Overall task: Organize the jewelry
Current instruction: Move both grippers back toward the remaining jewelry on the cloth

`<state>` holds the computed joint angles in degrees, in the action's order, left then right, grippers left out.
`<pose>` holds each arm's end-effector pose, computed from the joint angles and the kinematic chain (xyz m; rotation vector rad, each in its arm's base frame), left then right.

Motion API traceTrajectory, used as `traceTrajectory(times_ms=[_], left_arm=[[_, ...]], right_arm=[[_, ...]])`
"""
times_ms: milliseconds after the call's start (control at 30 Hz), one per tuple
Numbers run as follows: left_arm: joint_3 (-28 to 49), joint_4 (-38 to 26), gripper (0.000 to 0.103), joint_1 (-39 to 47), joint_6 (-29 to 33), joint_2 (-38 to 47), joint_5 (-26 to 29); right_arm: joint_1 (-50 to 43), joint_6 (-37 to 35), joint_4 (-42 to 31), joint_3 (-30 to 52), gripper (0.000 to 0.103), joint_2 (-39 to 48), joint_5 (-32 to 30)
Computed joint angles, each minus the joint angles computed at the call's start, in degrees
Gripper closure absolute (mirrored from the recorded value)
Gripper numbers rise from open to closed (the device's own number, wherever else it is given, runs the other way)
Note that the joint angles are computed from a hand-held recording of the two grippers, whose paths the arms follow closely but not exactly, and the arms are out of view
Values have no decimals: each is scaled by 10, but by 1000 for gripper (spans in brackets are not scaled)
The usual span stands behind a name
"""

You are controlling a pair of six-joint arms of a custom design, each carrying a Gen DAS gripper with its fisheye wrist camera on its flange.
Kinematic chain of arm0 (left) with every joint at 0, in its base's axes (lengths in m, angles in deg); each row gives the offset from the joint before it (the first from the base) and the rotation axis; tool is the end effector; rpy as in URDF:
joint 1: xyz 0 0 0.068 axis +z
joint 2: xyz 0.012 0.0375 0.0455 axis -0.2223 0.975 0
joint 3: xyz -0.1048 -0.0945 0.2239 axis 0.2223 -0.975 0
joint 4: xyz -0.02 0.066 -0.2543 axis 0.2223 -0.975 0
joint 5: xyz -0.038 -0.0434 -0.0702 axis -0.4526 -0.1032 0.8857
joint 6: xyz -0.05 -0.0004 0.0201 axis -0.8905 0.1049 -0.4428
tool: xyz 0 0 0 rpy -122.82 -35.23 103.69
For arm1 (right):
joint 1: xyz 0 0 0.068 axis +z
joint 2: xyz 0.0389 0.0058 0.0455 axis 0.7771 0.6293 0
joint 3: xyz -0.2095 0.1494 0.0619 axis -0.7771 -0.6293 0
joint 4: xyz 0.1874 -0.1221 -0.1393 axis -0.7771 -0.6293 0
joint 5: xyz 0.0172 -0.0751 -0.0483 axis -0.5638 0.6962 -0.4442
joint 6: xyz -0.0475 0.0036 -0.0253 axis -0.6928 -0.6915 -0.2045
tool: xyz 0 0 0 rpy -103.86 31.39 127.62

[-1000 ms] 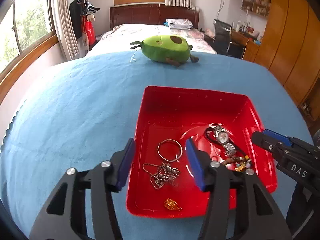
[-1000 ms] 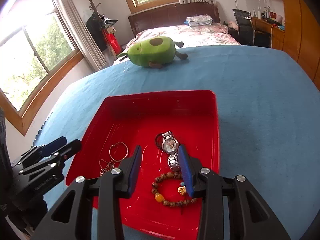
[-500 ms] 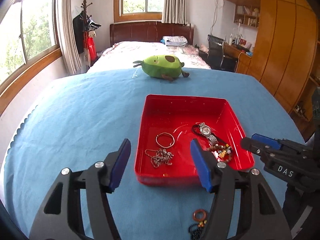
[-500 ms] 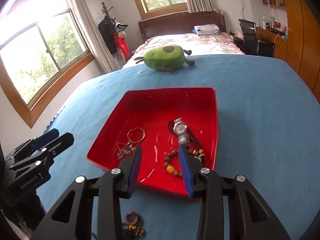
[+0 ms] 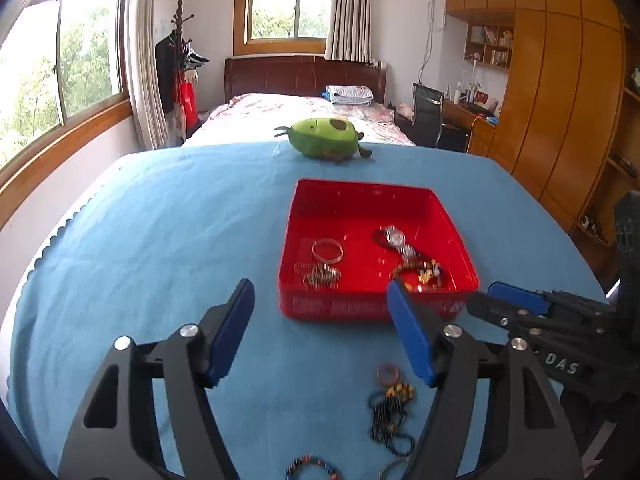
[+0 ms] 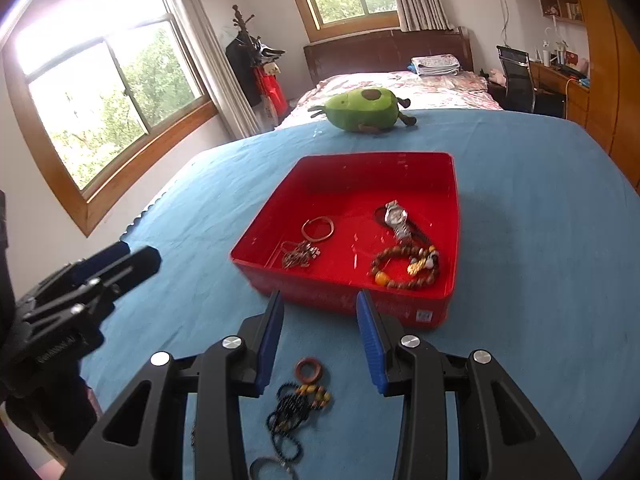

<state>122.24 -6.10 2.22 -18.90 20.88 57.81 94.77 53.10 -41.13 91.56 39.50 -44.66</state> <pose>0.2860 0.0531 0.3271 0.7369 2.1818 -0.4331 0.1372 0.1052 0.3183 0.5133 2.2595 0.1870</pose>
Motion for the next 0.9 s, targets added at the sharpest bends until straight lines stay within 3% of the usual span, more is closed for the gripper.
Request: traceTrajectory(times_ms=[67, 133, 200, 267, 300, 367, 533, 667, 900], left_arm=[[-12, -11, 27, 19, 23, -2, 6], [-21, -25, 16, 43, 48, 2, 12], [-29, -30, 13, 62, 66, 5, 15], [-34, -47, 12, 87, 101, 12, 16], [-32, -57, 11, 96, 114, 16, 16], [-31, -85, 11, 120, 149, 30, 11], [-35, -117, 9, 155, 208, 76, -31], [-63, -89, 9, 176, 219, 99, -77], [-140, -1, 9, 190, 237, 72, -120]], right_arm=[[46, 41, -18, -4, 64, -3, 25], [90, 86, -38, -7, 54, -2, 49], [140, 147, -69, -9, 38, 5, 81], [197, 219, -103, -10, 32, 17, 109], [219, 247, -113, -13, 22, 22, 114], [260, 296, -121, -22, 15, 28, 122], [322, 367, -98, -61, 13, 31, 102], [355, 410, -84, -84, 13, 46, 94], [366, 427, -36, -123, 38, 43, 71]])
